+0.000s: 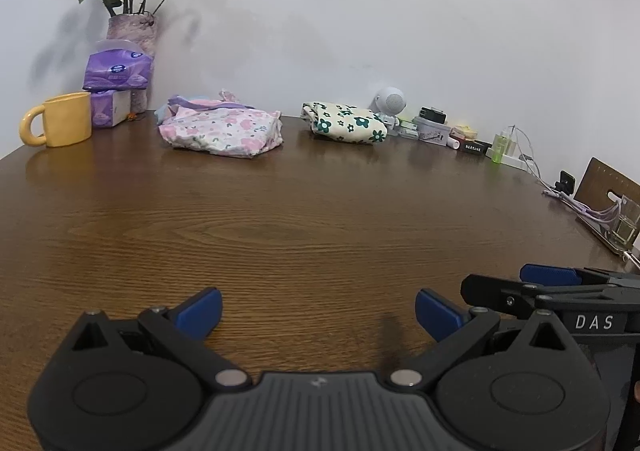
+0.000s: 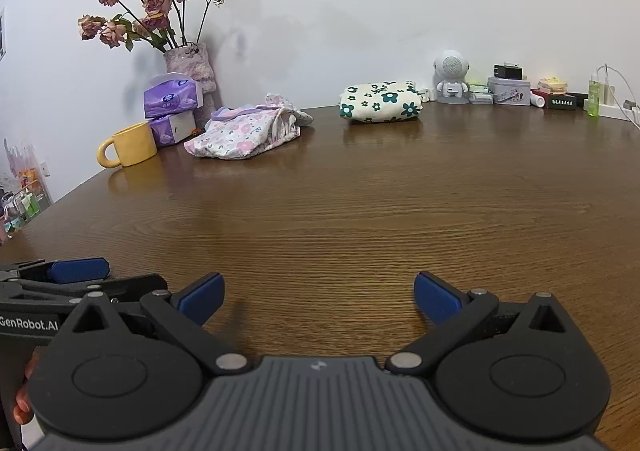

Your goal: Fold clothes

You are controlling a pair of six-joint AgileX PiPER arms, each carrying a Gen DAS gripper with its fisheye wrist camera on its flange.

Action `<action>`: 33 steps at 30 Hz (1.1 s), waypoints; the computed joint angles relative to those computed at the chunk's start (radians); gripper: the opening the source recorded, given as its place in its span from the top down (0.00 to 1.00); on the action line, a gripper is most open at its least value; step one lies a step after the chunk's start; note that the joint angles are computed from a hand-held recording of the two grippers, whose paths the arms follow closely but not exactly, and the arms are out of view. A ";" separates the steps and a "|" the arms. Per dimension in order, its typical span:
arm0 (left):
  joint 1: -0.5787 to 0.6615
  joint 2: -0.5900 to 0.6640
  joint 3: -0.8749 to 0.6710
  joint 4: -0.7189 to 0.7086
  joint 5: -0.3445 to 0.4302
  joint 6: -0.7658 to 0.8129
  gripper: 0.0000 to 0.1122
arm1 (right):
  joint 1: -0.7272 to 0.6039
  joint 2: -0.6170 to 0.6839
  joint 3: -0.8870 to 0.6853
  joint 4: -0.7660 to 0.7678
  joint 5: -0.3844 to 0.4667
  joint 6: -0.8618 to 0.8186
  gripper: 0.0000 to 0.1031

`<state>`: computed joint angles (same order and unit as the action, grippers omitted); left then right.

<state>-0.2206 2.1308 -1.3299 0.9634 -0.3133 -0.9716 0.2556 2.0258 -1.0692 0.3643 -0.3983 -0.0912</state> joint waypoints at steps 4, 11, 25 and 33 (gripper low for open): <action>0.001 0.002 -0.006 0.027 0.002 -0.019 0.08 | 0.005 0.001 0.001 0.020 -0.005 -0.018 0.00; 0.003 0.003 -0.013 0.073 0.002 -0.053 0.08 | 0.002 -0.002 0.005 0.008 -0.003 0.002 0.00; 0.004 0.004 -0.015 0.096 -0.002 -0.067 0.08 | -0.006 -0.004 0.008 -0.016 0.005 0.024 0.00; 0.004 0.005 -0.015 0.095 -0.004 -0.066 0.08 | -0.008 -0.002 0.003 -0.018 0.011 0.025 0.00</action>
<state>-0.2164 2.1357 -1.3447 1.0581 -0.3170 -1.0373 0.2478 2.0234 -1.0666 0.3465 -0.3877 -0.0660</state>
